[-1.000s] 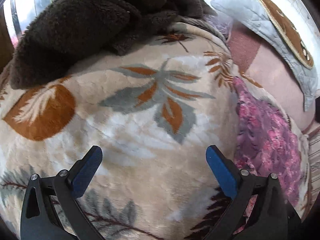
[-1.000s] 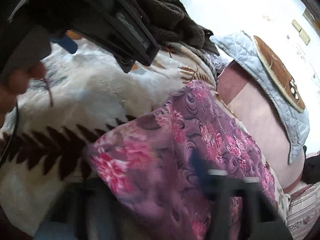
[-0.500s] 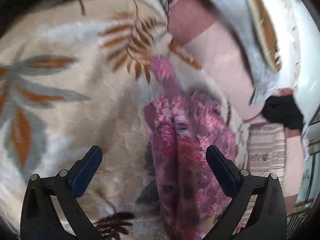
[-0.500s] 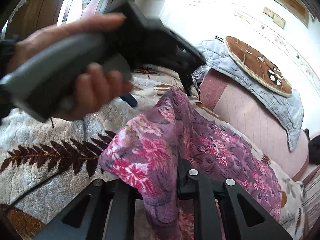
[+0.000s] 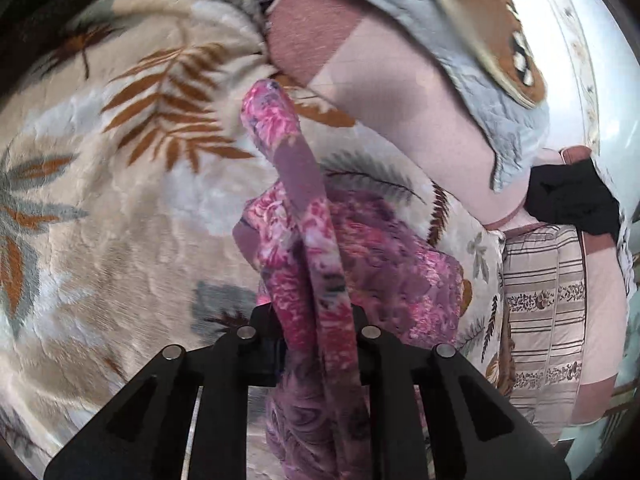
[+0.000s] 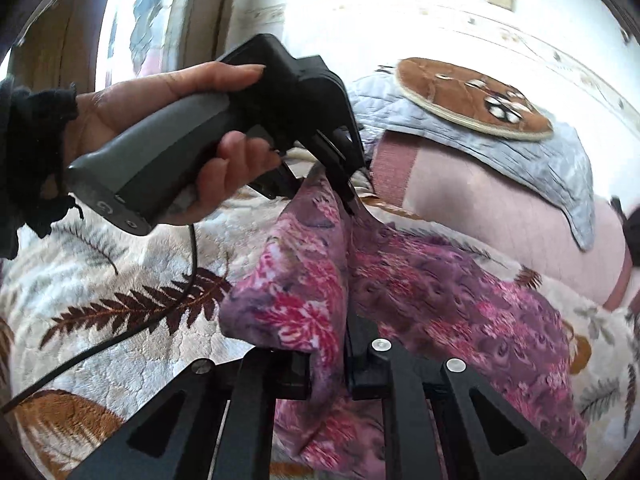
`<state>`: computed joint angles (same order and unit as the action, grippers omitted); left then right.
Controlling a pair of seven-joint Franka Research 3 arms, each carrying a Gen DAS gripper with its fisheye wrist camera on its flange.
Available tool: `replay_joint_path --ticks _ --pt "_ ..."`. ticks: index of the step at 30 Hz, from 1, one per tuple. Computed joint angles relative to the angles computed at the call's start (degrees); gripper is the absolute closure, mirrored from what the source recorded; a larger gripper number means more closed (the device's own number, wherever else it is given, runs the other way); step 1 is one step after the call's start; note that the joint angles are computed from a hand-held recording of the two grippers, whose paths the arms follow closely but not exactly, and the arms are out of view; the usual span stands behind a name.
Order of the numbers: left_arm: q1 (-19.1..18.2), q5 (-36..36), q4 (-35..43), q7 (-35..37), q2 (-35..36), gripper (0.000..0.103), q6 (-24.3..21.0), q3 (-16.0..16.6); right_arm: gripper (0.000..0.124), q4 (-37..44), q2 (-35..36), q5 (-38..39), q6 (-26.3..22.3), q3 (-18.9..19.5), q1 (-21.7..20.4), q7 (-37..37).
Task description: Fold small clothes
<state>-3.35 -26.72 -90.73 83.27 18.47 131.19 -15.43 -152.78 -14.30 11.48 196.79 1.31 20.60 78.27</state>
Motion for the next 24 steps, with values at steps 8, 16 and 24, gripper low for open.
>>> replay_joint_path --ticks 8,16,24 --pt "-4.3 4.8 3.1 -3.1 -0.2 0.088 0.4 -1.0 0.114 -5.3 -7.3 -8.3 0.5 -17.6 10.5 7.3" --pt "-9.9 9.1 11.0 -5.2 5.0 0.088 -0.5 -3.3 0.114 -10.2 -14.3 -9.4 0.3 -25.2 9.7 6.3" --pt "-17.8 17.7 22.6 -10.3 14.6 0.088 -4.2 -3.2 0.114 -14.2 -18.4 -5.5 1.2 -36.3 12.8 6.2"
